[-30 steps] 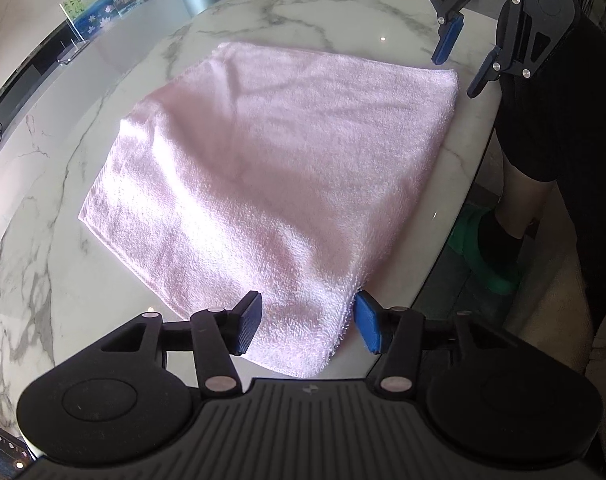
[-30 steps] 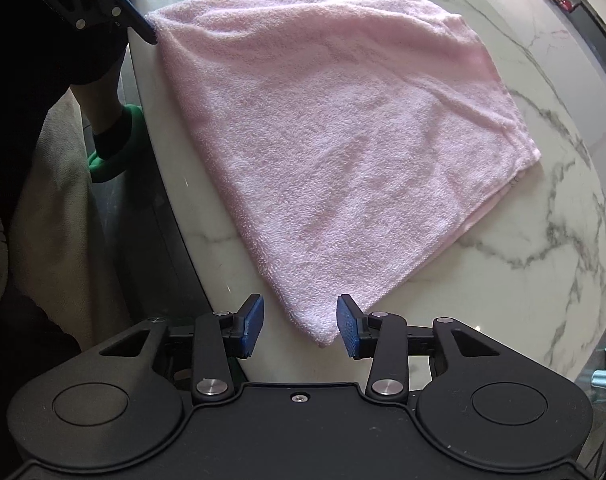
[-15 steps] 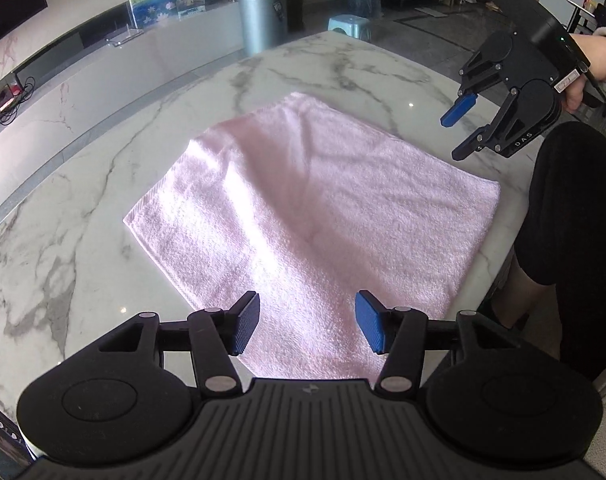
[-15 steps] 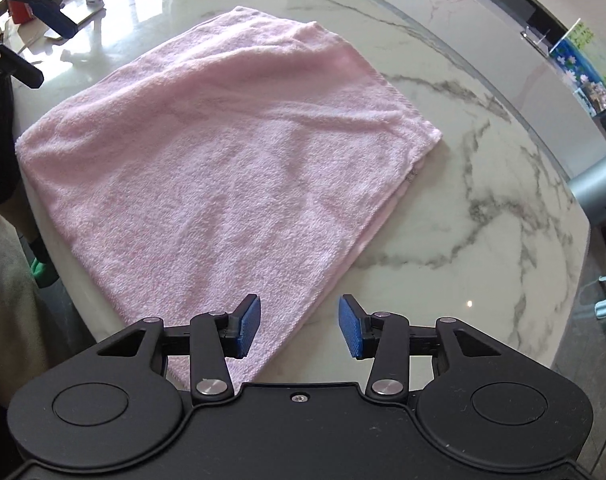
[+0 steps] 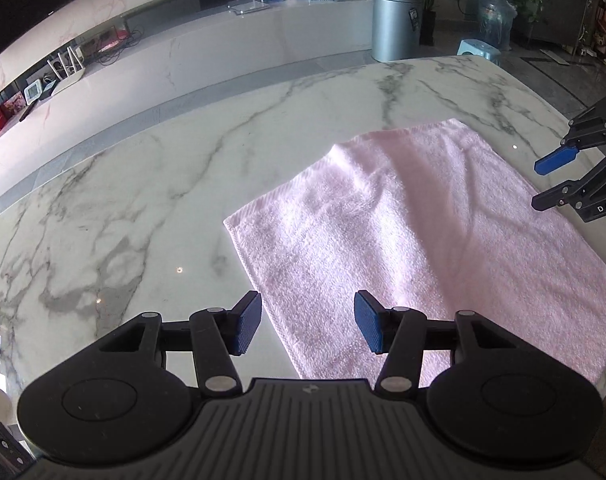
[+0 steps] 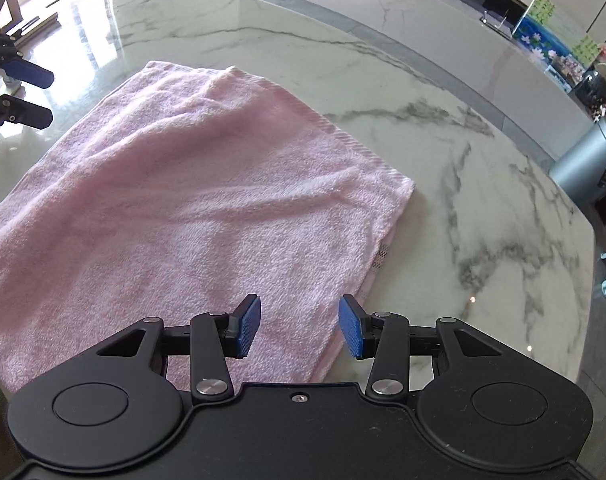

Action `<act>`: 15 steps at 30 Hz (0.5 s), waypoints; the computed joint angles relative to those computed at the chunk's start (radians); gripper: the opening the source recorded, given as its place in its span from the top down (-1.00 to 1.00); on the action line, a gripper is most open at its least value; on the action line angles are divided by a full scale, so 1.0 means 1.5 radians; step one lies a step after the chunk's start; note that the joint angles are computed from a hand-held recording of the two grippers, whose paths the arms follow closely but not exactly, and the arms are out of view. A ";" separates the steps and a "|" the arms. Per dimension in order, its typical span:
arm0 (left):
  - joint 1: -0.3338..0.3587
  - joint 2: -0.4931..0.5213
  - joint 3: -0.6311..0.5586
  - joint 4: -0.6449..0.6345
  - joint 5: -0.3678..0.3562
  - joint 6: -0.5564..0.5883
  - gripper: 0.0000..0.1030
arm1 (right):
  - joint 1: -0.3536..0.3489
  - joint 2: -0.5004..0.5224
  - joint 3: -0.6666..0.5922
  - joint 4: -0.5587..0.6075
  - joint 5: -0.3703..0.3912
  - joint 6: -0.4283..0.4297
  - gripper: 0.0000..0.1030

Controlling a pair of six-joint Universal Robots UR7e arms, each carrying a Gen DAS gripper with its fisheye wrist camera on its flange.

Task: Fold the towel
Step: 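Move both open grippers over the folded towel to its folded edge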

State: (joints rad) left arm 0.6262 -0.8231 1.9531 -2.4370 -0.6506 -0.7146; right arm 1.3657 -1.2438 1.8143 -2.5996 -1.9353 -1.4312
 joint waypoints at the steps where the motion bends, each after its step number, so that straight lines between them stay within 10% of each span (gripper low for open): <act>1: 0.007 0.002 -0.002 -0.001 0.004 -0.001 0.03 | 0.004 0.013 -0.012 0.002 -0.002 0.012 0.19; 15: 0.064 0.030 -0.019 -0.021 -0.018 0.042 0.08 | 0.009 0.080 -0.076 -0.004 -0.034 0.030 0.15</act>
